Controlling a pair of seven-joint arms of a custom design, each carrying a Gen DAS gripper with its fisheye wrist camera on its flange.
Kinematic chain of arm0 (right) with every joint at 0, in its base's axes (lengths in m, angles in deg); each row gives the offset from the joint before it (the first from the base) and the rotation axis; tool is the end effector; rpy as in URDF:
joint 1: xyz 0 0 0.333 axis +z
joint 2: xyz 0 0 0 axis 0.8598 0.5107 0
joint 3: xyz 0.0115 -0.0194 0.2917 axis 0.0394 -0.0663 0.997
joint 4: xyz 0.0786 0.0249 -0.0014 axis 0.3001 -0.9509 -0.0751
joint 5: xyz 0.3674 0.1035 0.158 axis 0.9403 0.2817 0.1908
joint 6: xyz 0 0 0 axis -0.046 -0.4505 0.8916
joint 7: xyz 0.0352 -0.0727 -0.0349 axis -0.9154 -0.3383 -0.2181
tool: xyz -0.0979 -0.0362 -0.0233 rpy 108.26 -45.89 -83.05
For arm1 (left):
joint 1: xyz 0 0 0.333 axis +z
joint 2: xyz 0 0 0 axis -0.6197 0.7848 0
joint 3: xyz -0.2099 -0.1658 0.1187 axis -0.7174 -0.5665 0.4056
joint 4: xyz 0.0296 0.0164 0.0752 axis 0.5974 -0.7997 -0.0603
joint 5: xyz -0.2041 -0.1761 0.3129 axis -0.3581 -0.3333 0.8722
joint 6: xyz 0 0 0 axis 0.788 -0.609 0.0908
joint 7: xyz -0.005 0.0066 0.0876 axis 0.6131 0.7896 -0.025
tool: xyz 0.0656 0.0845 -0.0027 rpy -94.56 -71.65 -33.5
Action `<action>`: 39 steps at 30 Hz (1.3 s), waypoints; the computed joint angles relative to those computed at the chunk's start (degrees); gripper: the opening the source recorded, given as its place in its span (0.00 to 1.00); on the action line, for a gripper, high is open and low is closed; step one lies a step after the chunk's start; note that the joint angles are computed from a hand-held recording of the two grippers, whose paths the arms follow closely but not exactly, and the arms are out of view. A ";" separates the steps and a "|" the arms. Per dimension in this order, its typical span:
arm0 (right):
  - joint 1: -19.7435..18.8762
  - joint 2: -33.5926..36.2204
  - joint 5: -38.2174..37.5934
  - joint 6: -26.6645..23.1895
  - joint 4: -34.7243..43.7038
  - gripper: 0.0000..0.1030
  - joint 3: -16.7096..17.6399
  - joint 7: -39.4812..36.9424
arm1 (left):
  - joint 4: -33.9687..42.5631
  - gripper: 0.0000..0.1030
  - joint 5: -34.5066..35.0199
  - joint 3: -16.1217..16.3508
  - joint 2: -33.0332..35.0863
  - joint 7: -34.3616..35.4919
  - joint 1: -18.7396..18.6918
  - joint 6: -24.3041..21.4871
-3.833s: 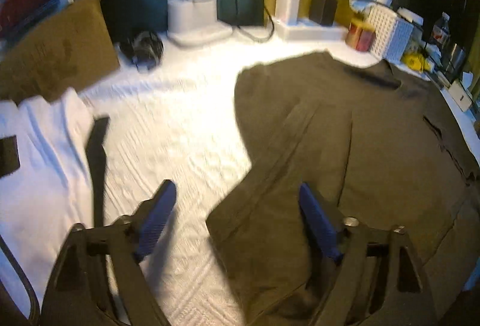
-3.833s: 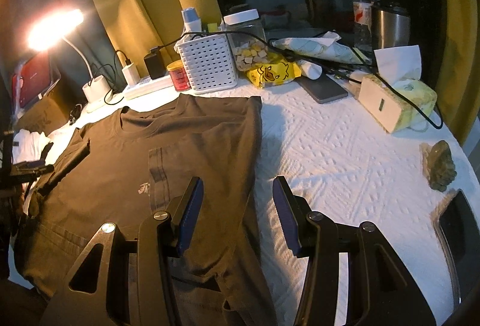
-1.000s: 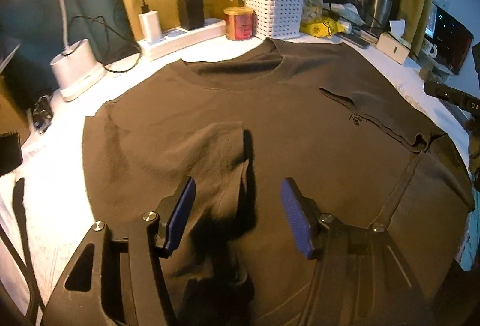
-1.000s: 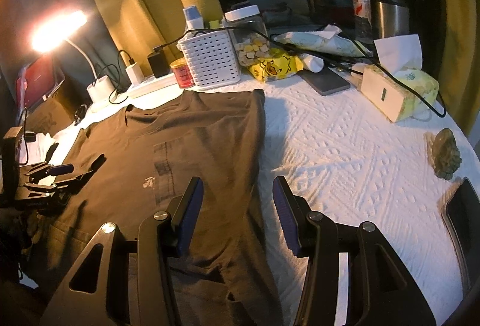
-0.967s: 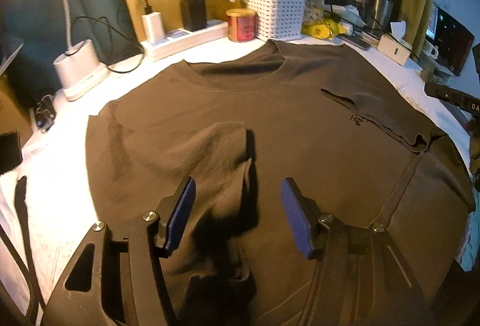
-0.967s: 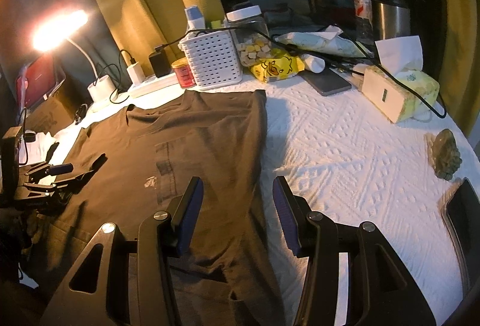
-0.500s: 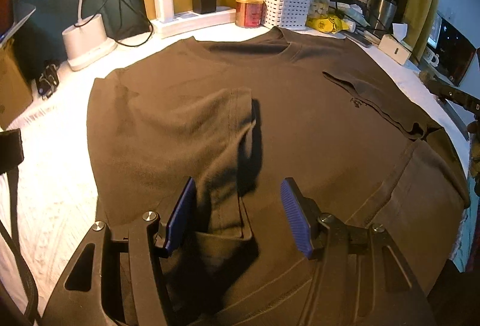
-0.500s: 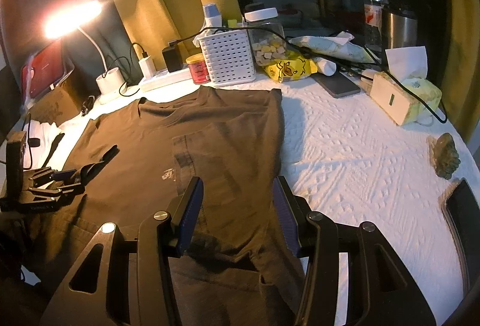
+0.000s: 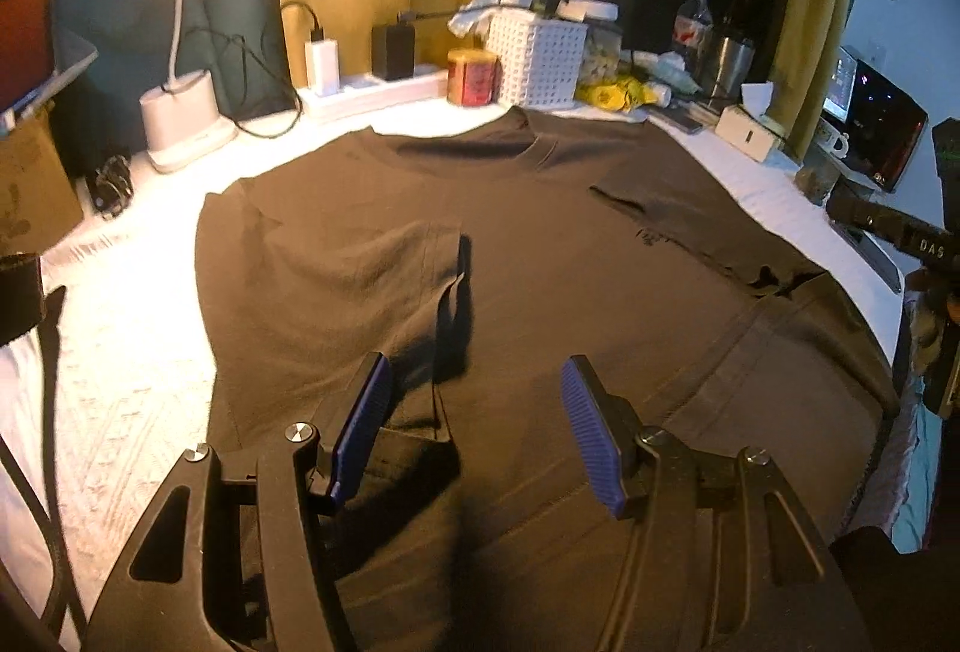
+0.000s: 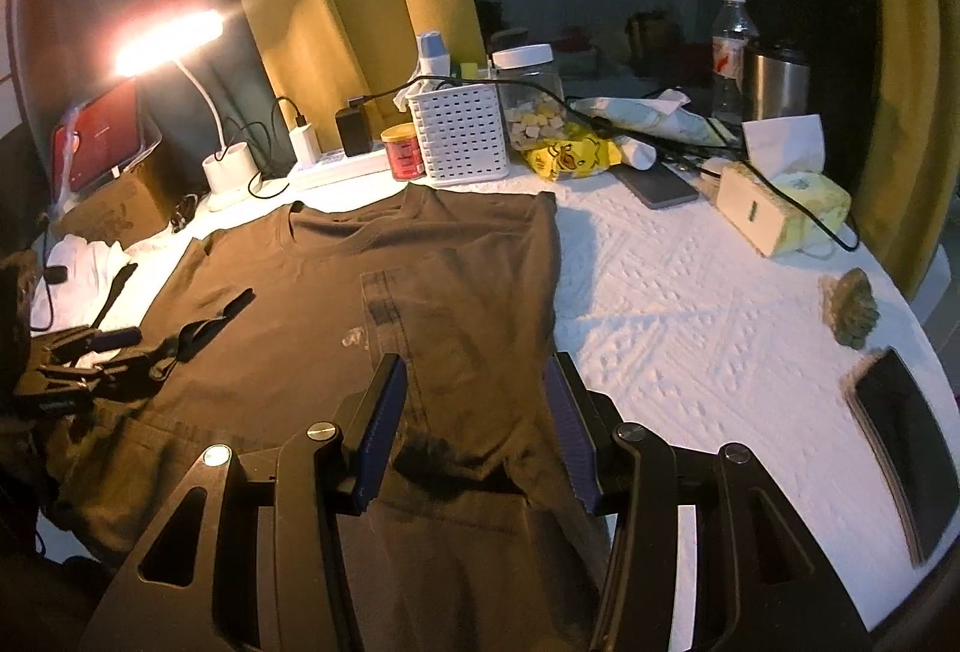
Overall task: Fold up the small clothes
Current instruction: 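Move both grippers to the shirt hem, then grasp the hem with both grippers and lift it toward the collar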
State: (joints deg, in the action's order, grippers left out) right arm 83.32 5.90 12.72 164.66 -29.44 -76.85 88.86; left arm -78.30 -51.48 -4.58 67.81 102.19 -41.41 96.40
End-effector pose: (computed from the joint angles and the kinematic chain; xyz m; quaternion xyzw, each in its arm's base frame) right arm 0.5761 0.3164 0.4654 -0.6500 0.5945 -0.2719 0.3875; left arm 0.6141 -0.1030 0.4801 -0.5256 0.7620 -0.3430 0.1595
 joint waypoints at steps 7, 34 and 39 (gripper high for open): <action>-1.27 -5.44 -5.15 0.38 -7.55 0.52 0.96 5.18 | -6.10 0.57 -2.25 0.30 -5.50 -0.14 -1.28 4.46; -0.92 0.26 6.54 -0.61 -7.02 0.59 1.96 -9.00 | -26.24 0.57 32.74 -0.92 -18.63 -38.11 11.46 10.52; 0.30 0.52 7.89 -2.14 -6.31 0.06 1.83 -13.64 | -24.94 0.57 26.48 2.66 -16.17 -31.44 6.76 10.11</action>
